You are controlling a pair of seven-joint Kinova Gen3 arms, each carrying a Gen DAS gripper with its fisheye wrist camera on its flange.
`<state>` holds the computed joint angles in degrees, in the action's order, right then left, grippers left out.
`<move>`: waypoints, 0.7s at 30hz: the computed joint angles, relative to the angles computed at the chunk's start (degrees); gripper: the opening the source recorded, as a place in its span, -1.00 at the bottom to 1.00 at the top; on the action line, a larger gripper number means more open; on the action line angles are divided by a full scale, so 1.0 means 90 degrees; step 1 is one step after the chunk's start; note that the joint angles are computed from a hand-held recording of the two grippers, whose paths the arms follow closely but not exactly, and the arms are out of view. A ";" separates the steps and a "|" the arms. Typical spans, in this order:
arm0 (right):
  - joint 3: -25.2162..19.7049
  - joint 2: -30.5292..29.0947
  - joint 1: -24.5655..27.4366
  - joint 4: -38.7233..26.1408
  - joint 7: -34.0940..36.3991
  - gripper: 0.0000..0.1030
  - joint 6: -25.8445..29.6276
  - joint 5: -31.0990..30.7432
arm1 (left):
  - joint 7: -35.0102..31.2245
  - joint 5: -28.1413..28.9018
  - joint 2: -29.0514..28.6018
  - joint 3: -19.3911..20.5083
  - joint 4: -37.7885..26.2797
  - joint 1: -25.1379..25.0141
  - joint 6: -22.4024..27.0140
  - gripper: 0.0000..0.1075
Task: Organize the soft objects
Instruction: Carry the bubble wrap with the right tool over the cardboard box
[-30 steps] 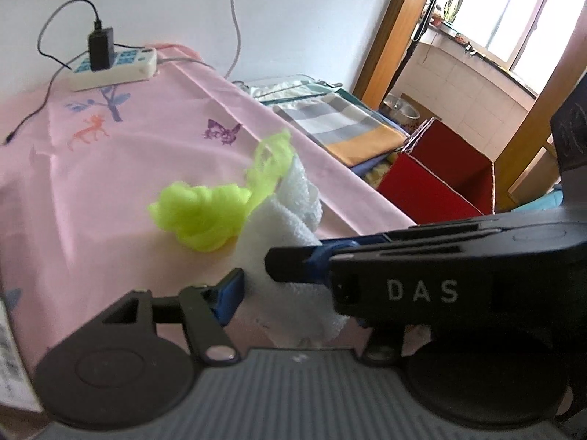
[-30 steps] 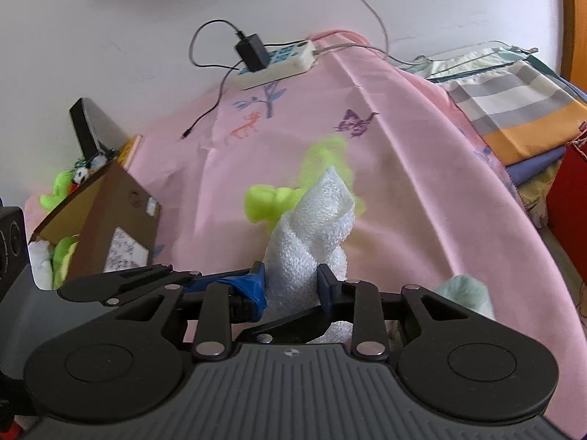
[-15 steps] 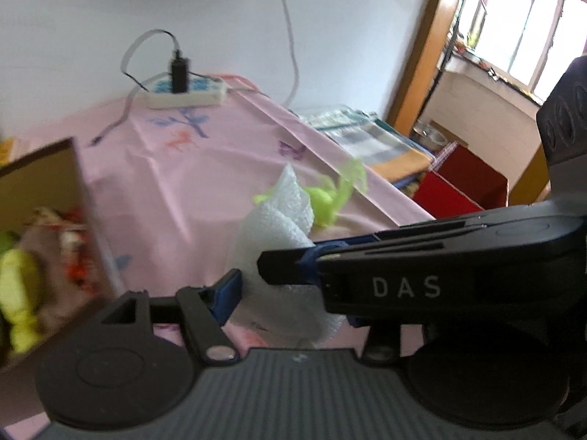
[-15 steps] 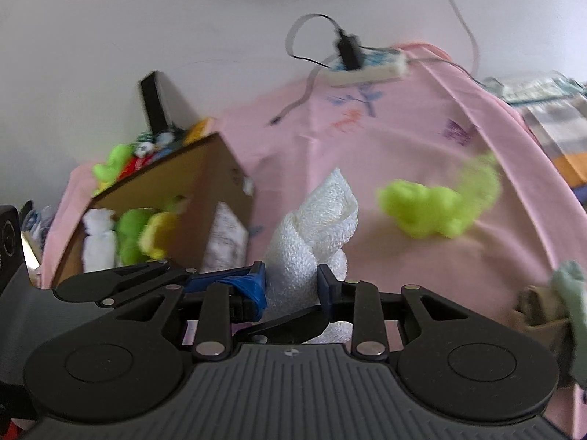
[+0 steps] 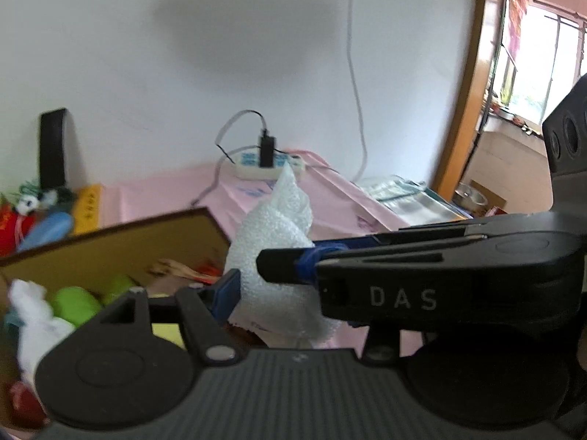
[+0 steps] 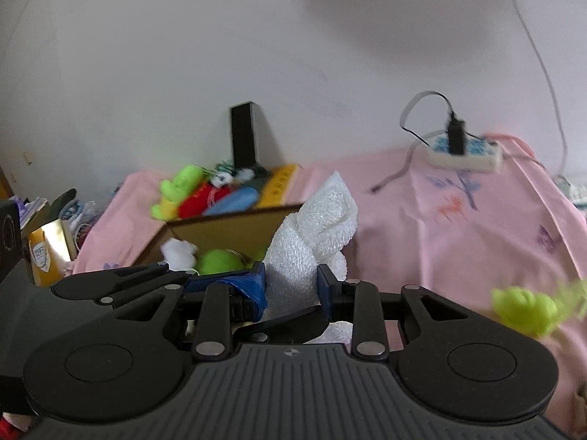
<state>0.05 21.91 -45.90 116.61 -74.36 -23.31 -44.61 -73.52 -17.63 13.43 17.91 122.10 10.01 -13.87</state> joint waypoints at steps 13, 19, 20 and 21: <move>0.0531 0.0739 -0.0332 -0.0951 0.0016 -0.74 0.0694 -0.0005 | 0.0562 -0.0808 0.0365 0.0499 -0.0144 -0.1070 0.0157 -0.15; 0.1236 0.1023 -0.0661 -0.1366 -0.0227 -0.69 0.1556 -0.0036 | 0.0570 -0.1077 0.0777 0.1249 -0.0424 -0.1789 0.0587 -0.12; 0.1356 0.1069 -0.0717 -0.1436 -0.0292 -0.68 0.1702 -0.0029 | 0.0530 -0.1068 0.0840 0.1398 -0.0472 -0.1915 0.0676 -0.11; 0.1484 0.1115 -0.0785 -0.1498 -0.0364 -0.68 0.1842 -0.0025 | 0.0474 -0.1038 0.0913 0.1523 -0.0535 -0.2011 0.0783 -0.11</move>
